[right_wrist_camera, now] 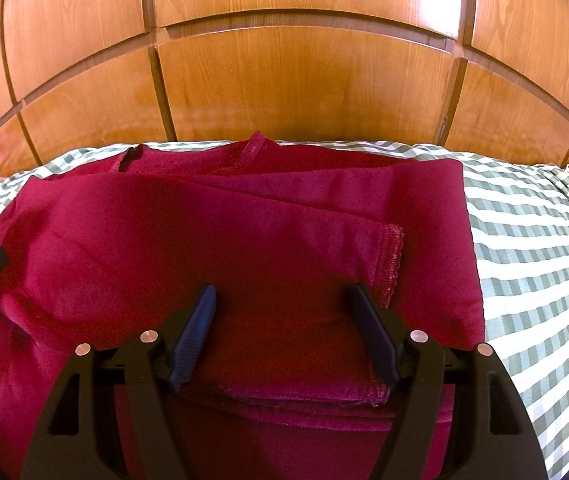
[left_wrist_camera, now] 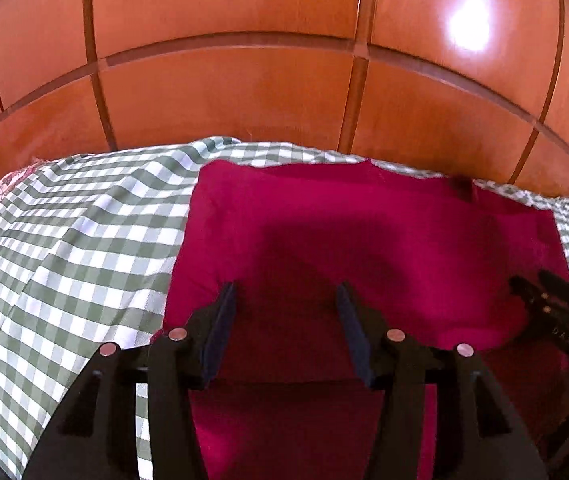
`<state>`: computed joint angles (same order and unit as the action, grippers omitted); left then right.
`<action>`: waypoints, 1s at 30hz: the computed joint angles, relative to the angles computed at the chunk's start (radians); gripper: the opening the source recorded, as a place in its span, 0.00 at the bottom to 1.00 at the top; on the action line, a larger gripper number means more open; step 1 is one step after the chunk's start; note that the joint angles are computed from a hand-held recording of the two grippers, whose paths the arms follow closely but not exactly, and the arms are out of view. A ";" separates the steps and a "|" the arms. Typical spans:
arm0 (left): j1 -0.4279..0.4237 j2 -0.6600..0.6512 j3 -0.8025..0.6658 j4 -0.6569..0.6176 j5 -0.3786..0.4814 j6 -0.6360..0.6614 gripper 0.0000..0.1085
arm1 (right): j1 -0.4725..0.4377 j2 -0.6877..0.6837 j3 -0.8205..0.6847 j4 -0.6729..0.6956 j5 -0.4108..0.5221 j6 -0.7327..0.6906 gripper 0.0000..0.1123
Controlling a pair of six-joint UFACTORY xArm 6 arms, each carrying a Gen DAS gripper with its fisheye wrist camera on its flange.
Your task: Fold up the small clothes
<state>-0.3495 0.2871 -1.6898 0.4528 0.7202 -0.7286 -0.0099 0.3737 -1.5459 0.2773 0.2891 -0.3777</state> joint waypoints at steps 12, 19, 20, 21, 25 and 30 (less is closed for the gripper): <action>0.013 0.004 0.047 -0.010 -0.047 -0.011 0.50 | 0.001 0.009 -0.008 0.044 0.002 -0.033 0.64; -0.007 -0.138 0.190 -0.002 -0.007 -0.032 0.50 | 0.000 0.006 -0.013 0.030 0.017 -0.017 0.67; -0.010 -0.168 0.223 -0.006 -0.008 -0.040 0.50 | -0.001 0.001 -0.013 0.003 0.025 0.006 0.70; -0.011 -0.201 0.259 -0.015 -0.010 -0.046 0.50 | -0.002 -0.011 -0.007 -0.012 0.036 0.021 0.76; -0.018 -0.323 0.404 -0.032 0.042 -0.070 0.50 | -0.010 -0.091 0.086 -0.002 0.041 0.028 0.80; -0.021 -0.484 0.583 -0.056 0.027 -0.104 0.50 | -0.043 -0.218 0.240 0.110 0.051 -0.046 0.81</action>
<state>-0.3700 -0.1972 -1.1072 0.3969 0.7475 -0.8326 -0.0531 0.1555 -1.3056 0.3875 0.3397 -0.4234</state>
